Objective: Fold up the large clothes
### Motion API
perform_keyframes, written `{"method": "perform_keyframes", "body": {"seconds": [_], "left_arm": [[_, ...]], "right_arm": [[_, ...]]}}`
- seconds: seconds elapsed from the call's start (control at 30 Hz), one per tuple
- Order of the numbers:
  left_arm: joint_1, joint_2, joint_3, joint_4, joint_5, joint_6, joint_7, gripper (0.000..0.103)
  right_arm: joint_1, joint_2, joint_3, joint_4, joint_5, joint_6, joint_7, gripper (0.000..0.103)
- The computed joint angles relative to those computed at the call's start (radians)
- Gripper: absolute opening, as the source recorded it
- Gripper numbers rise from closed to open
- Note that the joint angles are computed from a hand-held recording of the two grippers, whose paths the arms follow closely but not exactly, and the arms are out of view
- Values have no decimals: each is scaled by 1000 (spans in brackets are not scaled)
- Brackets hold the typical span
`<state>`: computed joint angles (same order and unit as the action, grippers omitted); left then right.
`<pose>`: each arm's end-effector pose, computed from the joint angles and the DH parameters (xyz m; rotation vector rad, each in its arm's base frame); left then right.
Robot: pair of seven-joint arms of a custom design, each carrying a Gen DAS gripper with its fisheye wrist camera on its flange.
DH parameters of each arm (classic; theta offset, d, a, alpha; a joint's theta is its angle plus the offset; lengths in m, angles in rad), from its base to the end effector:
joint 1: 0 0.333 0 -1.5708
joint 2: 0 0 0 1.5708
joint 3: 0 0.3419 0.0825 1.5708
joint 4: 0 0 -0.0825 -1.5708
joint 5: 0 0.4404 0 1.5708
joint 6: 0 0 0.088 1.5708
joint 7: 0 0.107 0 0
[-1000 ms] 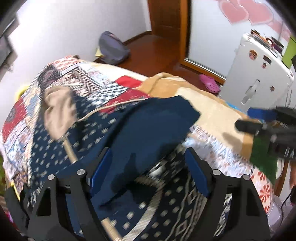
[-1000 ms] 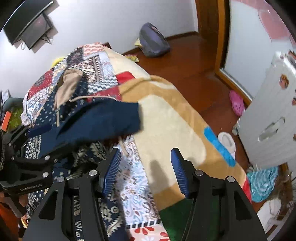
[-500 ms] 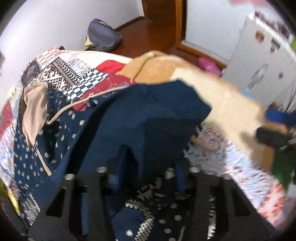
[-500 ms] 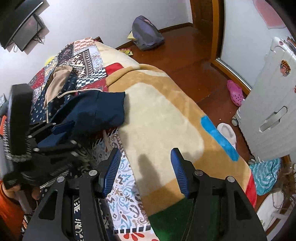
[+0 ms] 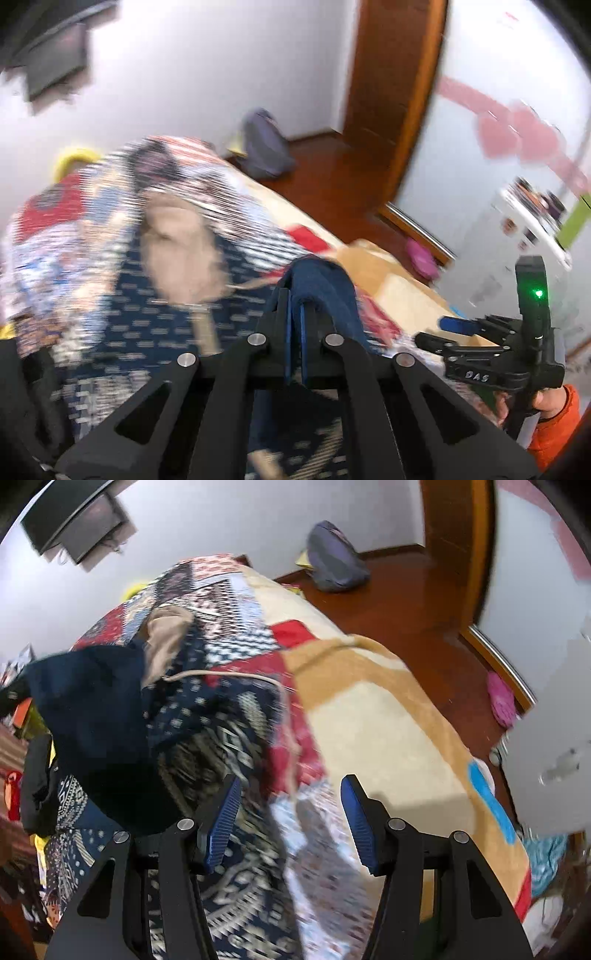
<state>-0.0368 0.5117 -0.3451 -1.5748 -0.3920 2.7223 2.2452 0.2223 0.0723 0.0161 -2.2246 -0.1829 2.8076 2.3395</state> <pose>0.7583 -0.2371 0.4257 -1.2006 2.4214 -1.0118 0.6000 0.1547 0.3864 -1.5004 2.1993 -0.3256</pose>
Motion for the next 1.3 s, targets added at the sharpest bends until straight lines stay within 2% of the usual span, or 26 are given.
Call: {"method": "perform_keyframes", "body": {"seconds": [0.17, 0.3, 0.37, 0.4, 0.43, 0.5, 0.6, 0.63, 0.7, 0.73, 0.77, 0.87, 0.97, 1.1, 1.2, 1.3], "left_arm": [[93, -77, 17, -96, -78, 82, -7, 2], [106, -99, 106, -178, -30, 113, -110, 2], [120, -88, 135, -203, -1, 84, -156, 2], [112, -82, 159, -215, 32, 73, -195, 3], [105, -72, 184, -225, 65, 52, -239, 2], [132, -52, 179, -234, 75, 8, -265, 3], [155, -13, 182, -224, 95, -52, -303, 14], [181, -10, 158, -230, 67, -43, -283, 17], [195, -19, 151, -242, 51, -30, -292, 31], [190, -22, 157, -244, 56, -19, -307, 40], [186, -24, 160, -246, 65, -6, -314, 45], [156, -21, 186, -240, 132, 16, -338, 53], [129, -4, 198, -221, 206, 27, -346, 54], [93, 25, 209, -190, 284, 29, -357, 57], [43, 53, 240, -166, 363, 39, -400, 57], [-29, 76, 305, -145, 469, 80, -482, 57]], "right_arm": [[20, 105, 12, 108, 12, -29, -75, 53], [29, 210, 29, 204, 73, -149, -165, 53], [0, 236, 68, 207, 190, -148, -255, 55], [6, 237, 65, 195, 207, -125, -263, 61], [23, 233, 52, 183, 193, -102, -257, 63], [58, 230, 25, 187, 145, -122, -237, 64], [77, 230, 11, 189, 112, -137, -219, 64], [80, 229, 8, 189, 104, -140, -216, 64], [84, 230, 8, 192, 98, -151, -210, 64], [81, 228, 11, 195, 103, -166, -215, 64], [73, 228, 14, 205, 113, -184, -228, 64], [79, 190, 4, 186, 97, -179, -195, 64], [74, 176, -13, 191, 67, -140, -157, 64], [76, 225, -44, 271, -6, -146, -72, 64], [59, 306, -36, 368, 13, -185, -86, 64], [58, 390, -31, 464, 28, -265, -116, 63]]}}
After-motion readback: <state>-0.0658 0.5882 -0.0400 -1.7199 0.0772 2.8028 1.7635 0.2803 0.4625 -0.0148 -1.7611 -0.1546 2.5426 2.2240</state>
